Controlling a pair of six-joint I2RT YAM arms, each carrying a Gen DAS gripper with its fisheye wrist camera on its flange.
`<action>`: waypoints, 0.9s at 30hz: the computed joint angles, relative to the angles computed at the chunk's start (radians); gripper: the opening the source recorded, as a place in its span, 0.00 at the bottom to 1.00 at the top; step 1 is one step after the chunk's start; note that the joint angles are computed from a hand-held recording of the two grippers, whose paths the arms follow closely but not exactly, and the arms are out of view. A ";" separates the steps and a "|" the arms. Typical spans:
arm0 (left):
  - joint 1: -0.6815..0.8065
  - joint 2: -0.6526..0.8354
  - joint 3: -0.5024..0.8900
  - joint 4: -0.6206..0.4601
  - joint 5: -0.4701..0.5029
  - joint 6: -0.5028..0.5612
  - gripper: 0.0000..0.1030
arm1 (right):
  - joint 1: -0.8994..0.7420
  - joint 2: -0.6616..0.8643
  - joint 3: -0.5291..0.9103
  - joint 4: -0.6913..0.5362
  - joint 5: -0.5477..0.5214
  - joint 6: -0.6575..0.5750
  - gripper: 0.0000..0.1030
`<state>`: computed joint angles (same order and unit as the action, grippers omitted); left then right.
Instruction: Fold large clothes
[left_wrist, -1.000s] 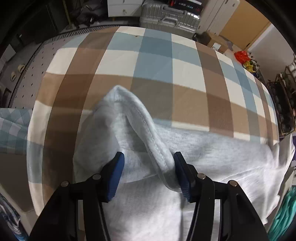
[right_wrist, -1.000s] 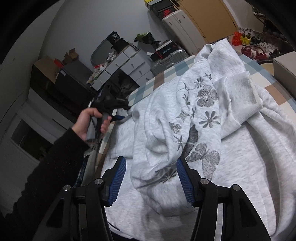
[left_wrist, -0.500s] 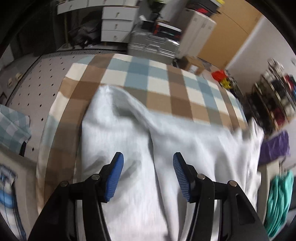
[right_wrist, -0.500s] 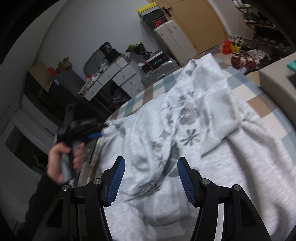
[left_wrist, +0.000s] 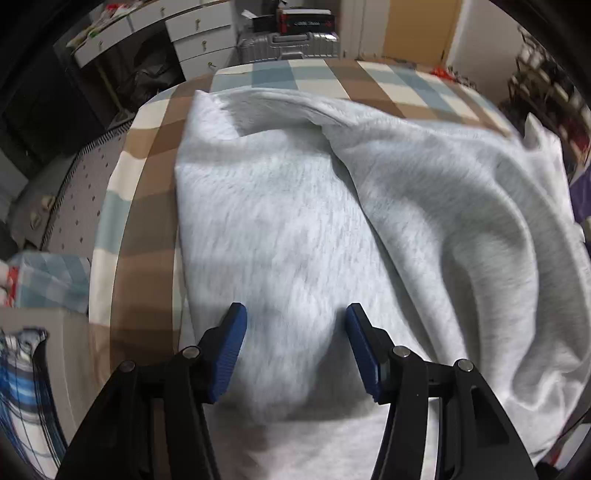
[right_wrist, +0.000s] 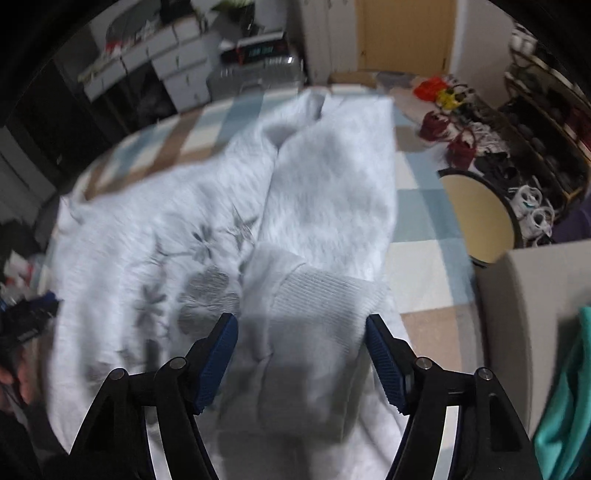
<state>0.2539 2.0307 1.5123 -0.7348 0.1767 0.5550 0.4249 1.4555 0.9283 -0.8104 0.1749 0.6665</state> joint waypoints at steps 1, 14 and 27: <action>-0.009 0.014 0.006 0.009 -0.014 0.009 0.49 | -0.004 0.049 0.007 0.003 -0.005 -0.017 0.63; -0.060 0.127 0.186 -0.042 -0.041 0.037 0.65 | -0.035 0.160 0.010 0.151 0.030 -0.146 0.66; -0.129 0.504 0.827 -0.322 -0.056 -0.056 0.69 | -0.101 0.355 0.227 0.166 0.004 -0.200 0.66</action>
